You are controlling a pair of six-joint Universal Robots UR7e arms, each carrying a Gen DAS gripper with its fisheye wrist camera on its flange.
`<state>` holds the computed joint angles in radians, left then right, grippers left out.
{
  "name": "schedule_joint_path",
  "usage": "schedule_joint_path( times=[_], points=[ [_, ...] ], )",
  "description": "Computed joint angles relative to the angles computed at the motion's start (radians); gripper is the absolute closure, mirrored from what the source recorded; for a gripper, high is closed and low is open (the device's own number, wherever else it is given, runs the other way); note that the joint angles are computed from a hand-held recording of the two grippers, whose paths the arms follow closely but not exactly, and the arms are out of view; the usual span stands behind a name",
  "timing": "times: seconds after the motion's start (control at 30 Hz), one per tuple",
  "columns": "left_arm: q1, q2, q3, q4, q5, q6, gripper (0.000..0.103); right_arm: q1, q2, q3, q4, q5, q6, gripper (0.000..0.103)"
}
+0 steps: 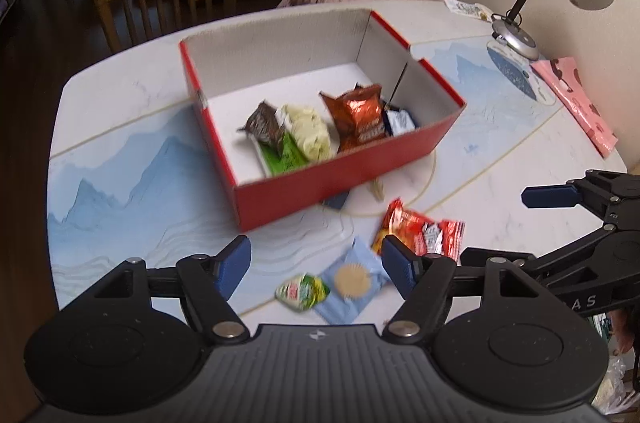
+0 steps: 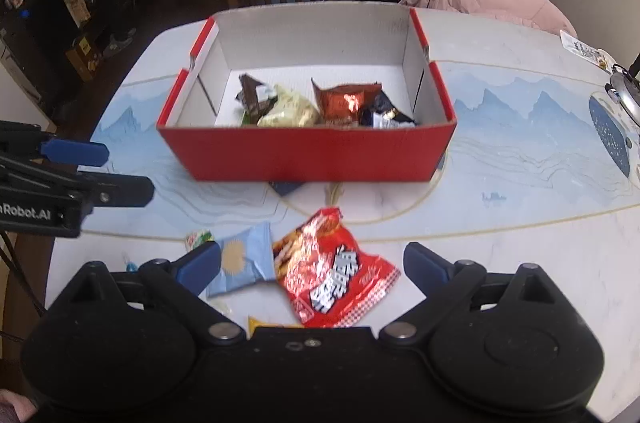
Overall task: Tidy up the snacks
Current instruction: 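Move both grippers back toward the remaining snacks on the table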
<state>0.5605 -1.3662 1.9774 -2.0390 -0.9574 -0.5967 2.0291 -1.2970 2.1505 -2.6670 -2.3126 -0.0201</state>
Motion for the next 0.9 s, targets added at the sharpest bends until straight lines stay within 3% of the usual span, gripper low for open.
schedule_joint_path(
  times=[0.47, 0.9],
  points=[
    [0.036, -0.081, 0.090, 0.147, -0.050, -0.192, 0.031, -0.025, -0.004, 0.093, 0.070, 0.029, 0.132, 0.006],
    [0.087, -0.048, 0.124, 0.173, -0.042, -0.390, 0.033, -0.063, 0.056, 0.131, 0.053, 0.023, 0.213, 0.021]
  ],
)
